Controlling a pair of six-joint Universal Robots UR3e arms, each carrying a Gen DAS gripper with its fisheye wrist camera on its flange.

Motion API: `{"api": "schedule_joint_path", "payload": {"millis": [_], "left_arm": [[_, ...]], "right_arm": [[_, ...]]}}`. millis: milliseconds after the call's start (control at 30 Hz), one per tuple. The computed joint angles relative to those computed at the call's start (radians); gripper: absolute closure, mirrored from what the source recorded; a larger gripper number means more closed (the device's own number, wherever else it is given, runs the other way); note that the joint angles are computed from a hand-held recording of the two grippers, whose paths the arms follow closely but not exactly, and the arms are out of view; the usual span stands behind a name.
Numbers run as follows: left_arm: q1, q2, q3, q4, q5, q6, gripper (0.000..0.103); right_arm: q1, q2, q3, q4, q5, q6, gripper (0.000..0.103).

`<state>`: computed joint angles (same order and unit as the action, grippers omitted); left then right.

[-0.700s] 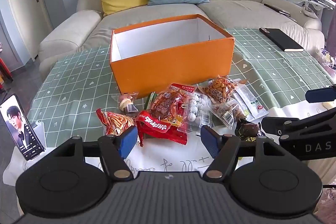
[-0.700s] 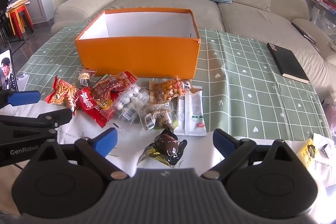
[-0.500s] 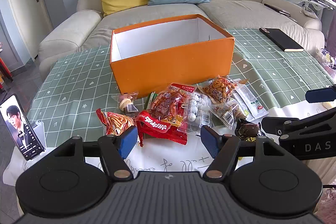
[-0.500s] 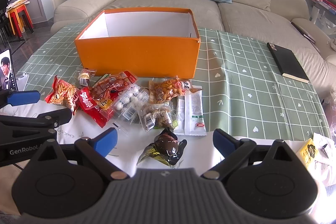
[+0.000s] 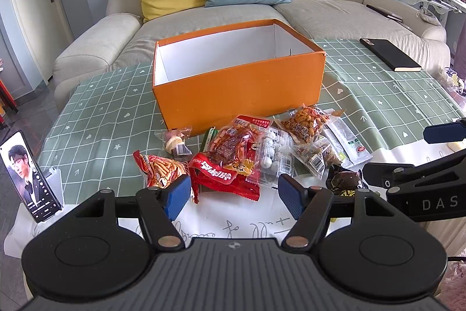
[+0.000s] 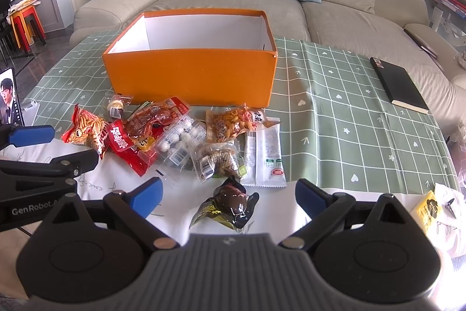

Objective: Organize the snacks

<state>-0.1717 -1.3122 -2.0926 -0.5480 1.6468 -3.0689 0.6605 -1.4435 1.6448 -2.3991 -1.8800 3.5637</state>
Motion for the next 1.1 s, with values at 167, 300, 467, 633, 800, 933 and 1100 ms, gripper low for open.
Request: {"api": "schedule_joint_path", "payload": {"millis": [167,300,467,633,800,933,1100], "left_arm": [[-0.001,-0.001,-0.001,0.004,0.001,0.000,0.022],[-0.001,-0.001,-0.001,0.004,0.001,0.000,0.022],[-0.002,0.000,-0.001,0.002,0.001,-0.001,0.022],[-0.002,0.000,-0.002,0.004,0.002,-0.001,0.022],[0.000,0.002,-0.002,0.001,-0.003,-0.001,0.023],[0.016,-0.003,-0.011,0.009,-0.028,0.000,0.026],[0.074,0.031,-0.016,-0.064,-0.100,-0.022,0.040]], "right_arm": [[-0.004,0.002,0.000,0.003,0.005,0.001,0.008],[-0.006,0.005,-0.010,0.014,0.009,0.003,0.008],[-0.006,0.005,-0.012,0.017,0.010,0.003,0.008],[-0.004,0.006,-0.013,0.020,0.010,0.006,0.008],[-0.003,0.008,-0.017,0.028,0.014,0.011,0.008],[-0.012,0.012,-0.024,0.040,0.025,0.013,0.008],[-0.030,0.012,-0.026,0.058,0.051,0.024,0.008]]}}
